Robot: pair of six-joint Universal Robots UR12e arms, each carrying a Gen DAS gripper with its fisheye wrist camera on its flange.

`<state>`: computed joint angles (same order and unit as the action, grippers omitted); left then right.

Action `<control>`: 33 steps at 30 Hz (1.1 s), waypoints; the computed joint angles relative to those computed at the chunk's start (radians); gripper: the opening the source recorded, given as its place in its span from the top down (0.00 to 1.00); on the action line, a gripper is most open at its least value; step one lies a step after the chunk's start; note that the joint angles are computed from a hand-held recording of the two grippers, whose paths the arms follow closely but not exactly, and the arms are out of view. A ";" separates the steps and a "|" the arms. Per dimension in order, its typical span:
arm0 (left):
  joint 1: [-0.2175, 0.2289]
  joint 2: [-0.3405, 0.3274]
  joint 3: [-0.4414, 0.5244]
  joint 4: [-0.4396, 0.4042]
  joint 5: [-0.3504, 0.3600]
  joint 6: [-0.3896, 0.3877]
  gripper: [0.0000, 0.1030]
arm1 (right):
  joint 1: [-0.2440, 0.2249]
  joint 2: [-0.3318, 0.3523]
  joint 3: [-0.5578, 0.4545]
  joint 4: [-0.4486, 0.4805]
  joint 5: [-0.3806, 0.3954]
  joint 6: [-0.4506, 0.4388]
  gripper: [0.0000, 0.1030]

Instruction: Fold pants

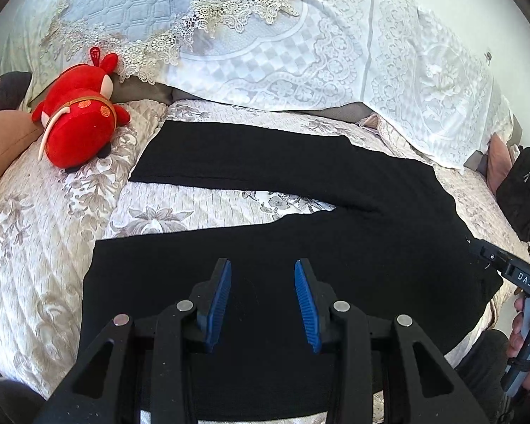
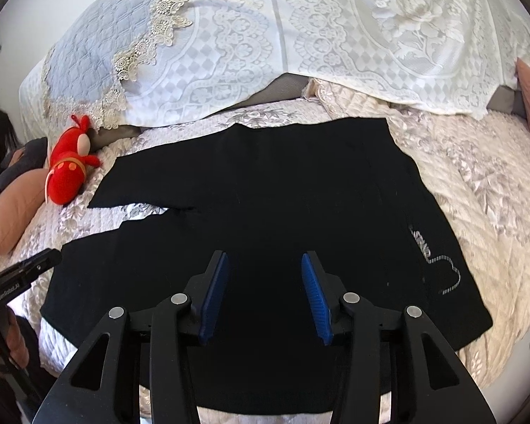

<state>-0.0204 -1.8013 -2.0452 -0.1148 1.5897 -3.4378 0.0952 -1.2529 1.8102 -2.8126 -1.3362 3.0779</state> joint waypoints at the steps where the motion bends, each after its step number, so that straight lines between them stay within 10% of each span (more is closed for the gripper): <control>1: 0.004 -0.002 0.004 -0.002 -0.006 0.009 0.61 | 0.001 0.004 -0.006 0.004 -0.001 -0.005 0.57; 15: 0.067 -0.098 0.149 -0.053 -0.038 0.161 0.61 | -0.004 0.126 -0.194 0.096 0.028 -0.183 0.57; 33: 0.120 -0.390 0.553 -0.279 -0.111 0.479 0.55 | -0.011 0.425 -0.664 0.466 0.114 -0.542 0.48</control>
<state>0.0997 -2.1908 -1.4921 -0.3939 1.4786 -2.9586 0.0839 -0.8277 1.1463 -2.3471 -1.2227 2.5358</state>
